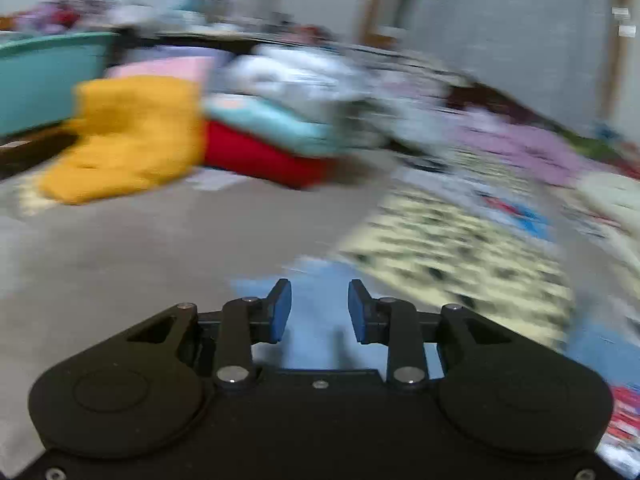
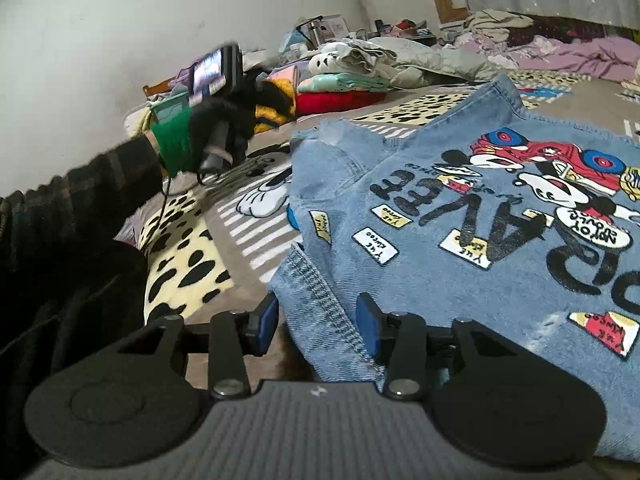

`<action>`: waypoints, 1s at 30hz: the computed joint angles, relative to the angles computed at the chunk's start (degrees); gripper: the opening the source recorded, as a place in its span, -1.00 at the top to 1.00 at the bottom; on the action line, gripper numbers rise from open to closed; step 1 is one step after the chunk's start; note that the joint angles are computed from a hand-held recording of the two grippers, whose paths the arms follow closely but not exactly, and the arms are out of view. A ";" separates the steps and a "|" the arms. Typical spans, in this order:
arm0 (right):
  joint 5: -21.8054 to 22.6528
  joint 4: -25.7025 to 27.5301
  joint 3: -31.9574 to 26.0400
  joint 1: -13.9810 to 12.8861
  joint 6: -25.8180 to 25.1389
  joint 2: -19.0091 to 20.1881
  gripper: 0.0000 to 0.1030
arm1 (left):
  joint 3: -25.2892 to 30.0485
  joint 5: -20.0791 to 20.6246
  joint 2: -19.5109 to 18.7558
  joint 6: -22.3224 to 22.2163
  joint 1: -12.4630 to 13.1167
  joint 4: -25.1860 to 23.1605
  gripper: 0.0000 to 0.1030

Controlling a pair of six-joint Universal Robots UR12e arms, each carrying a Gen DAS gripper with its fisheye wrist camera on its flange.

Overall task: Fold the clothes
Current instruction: 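Spread the printed denim shirt flat on the bed cover with both tools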

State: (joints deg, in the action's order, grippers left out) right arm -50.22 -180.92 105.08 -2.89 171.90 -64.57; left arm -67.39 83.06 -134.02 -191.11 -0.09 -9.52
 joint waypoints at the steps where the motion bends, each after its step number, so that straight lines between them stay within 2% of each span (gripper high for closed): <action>1: -0.11 0.04 0.03 0.06 -0.35 -0.06 0.08 | -0.80 -4.21 0.43 1.55 0.02 -0.95 0.44; 2: -0.31 0.00 0.07 0.12 -0.61 -0.11 0.08 | -1.23 -7.11 0.81 3.13 -0.24 -2.72 0.38; 3: -0.47 -0.14 0.13 0.16 -0.74 -0.17 0.08 | -1.18 -7.60 1.01 6.12 -0.85 -6.89 0.23; 4: -0.51 -0.37 0.21 0.16 -0.79 -0.24 0.08 | -1.73 -5.70 0.96 9.10 -1.58 -8.75 0.28; 5: -0.31 -0.84 0.38 0.08 -0.65 -0.37 0.08 | -2.50 -1.42 1.08 10.48 -2.55 -8.22 0.34; 6: 0.05 -1.63 0.60 -0.07 -0.18 -0.53 0.08 | -3.56 0.73 1.41 11.60 -3.19 -6.72 0.34; 7: 0.69 -3.26 1.01 -0.46 1.21 -0.76 0.10 | -4.52 0.98 2.21 12.39 -3.57 -5.95 0.34; 9: 0.92 -7.38 2.01 -1.44 5.38 -1.30 0.10 | -7.22 -2.01 4.07 11.23 -3.68 -2.02 0.11; 11: -0.96 -11.75 3.66 -2.80 10.51 -2.43 0.09 | -9.10 -4.02 5.40 10.21 -3.92 -0.22 0.08; 13: -5.02 -15.47 5.28 -4.07 16.11 -3.41 0.07 | -10.75 -5.09 6.57 11.36 -4.35 -0.71 0.07; 15: -9.59 -18.28 6.70 -5.28 21.30 -4.37 0.04 | -12.97 -4.40 7.83 12.37 -4.75 -0.73 0.07; 16: -13.28 -19.04 7.48 -5.79 24.31 -4.95 0.03 | -14.13 -4.50 8.54 12.33 -4.80 -0.91 0.07; 20: -19.61 -18.81 9.94 -7.71 33.81 -6.56 0.00 | -17.30 -7.93 10.97 5.69 -3.38 -3.05 0.07; 22: -21.02 -16.96 10.59 -7.98 35.77 -7.14 0.00 | -18.74 -12.07 12.32 2.10 -2.42 -4.69 0.07; 25: -19.27 -15.37 10.84 -7.78 39.77 -7.02 0.00 | -20.84 -16.63 14.24 -0.59 -1.80 -7.17 0.07; 28: -17.01 -14.08 10.98 -7.55 43.84 -6.72 0.00 | -22.53 -20.95 15.62 0.17 -1.93 -11.26 0.06; 30: -16.29 -14.52 10.87 -7.10 46.10 -6.54 0.00 | -23.00 -20.97 16.01 1.72 -2.75 -14.54 0.06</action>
